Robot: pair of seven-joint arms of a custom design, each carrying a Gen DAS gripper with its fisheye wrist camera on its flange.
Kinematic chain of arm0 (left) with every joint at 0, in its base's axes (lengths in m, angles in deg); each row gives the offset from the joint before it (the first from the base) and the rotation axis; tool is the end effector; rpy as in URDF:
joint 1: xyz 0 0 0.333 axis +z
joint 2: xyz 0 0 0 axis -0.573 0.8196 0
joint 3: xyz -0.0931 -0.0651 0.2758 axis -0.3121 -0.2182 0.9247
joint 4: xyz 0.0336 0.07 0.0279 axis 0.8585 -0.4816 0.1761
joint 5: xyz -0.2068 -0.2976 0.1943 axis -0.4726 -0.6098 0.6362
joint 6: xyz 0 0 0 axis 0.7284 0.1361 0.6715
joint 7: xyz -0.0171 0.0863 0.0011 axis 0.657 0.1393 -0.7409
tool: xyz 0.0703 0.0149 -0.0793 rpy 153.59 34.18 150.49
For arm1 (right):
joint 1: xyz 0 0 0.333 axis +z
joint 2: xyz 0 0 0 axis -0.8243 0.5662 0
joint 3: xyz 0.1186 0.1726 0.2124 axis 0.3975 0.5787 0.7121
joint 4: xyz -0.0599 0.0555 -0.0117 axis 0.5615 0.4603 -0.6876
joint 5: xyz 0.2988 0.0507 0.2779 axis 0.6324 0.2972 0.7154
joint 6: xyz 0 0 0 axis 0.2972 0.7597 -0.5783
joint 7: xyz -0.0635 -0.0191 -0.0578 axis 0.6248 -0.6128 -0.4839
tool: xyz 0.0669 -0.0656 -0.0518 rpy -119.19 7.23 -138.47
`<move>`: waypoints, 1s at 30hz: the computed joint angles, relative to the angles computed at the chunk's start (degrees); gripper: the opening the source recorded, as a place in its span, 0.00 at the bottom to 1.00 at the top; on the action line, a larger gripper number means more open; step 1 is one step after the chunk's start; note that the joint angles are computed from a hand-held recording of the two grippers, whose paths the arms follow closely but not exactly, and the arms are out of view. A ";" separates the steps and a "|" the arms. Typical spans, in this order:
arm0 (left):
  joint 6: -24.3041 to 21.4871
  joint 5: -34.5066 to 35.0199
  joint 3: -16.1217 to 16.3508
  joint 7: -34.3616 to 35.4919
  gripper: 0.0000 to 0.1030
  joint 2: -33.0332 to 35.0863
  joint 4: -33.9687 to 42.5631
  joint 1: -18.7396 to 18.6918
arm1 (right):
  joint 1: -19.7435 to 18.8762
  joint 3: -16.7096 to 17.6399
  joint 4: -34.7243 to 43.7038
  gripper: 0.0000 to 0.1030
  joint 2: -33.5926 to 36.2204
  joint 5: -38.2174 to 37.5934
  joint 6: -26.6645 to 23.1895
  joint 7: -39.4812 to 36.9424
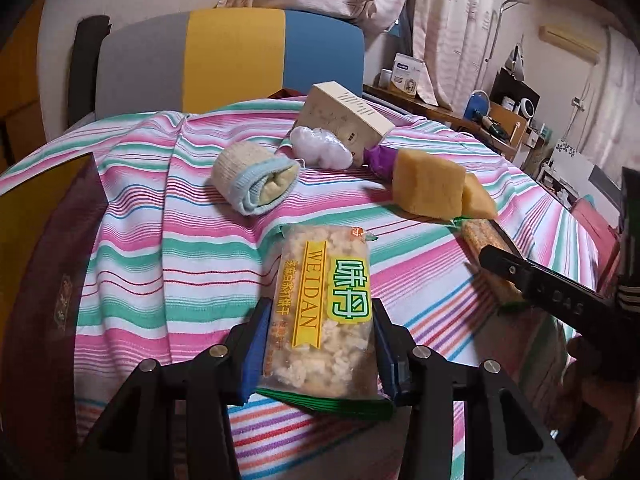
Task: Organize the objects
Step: 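Grasp the WEIDAN snack packet with the left gripper, then carry the WEIDAN packet into the gold tin and open the left gripper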
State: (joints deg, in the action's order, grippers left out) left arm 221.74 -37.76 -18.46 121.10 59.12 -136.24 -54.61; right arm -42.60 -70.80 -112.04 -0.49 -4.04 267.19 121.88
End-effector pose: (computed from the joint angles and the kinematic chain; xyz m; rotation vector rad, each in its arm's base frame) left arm 0.6712 -0.1570 0.2461 -1.7971 1.7456 -0.9408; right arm 0.7151 0.2095 0.2578 -1.6935 1.5838 -0.4772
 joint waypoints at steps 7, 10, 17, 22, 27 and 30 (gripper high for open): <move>0.75 -1.04 -0.60 -0.91 0.46 -1.62 -2.22 0.24 | -10.25 13.26 -6.29 0.44 -3.14 1.04 0.53 -2.96; 2.22 -1.37 -3.11 -1.98 0.46 -3.59 -5.04 2.92 | -12.57 16.43 -7.21 0.44 -3.16 1.48 0.58 -3.92; 8.65 -4.56 -3.85 0.00 0.46 -9.31 -13.72 3.64 | -18.32 24.10 -8.28 0.44 -2.29 2.03 -0.10 -6.92; 10.87 -7.71 -4.63 5.77 0.46 -12.74 -17.79 3.61 | -19.69 26.80 -8.05 0.44 -1.65 3.14 -1.45 -9.34; 12.55 -12.56 -5.63 9.00 0.46 -15.99 -21.65 4.47 | -22.09 30.40 -7.98 0.44 -1.00 5.83 -2.91 -12.47; 14.26 -17.70 -4.84 13.02 0.46 -17.88 -23.79 3.31 | -21.05 29.97 -8.26 0.44 -1.86 7.16 -2.88 -14.25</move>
State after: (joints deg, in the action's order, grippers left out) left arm 236.00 -55.46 -23.31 134.12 41.24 -160.03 -51.31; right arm -63.65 -40.83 -120.31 -2.35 3.12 264.31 107.63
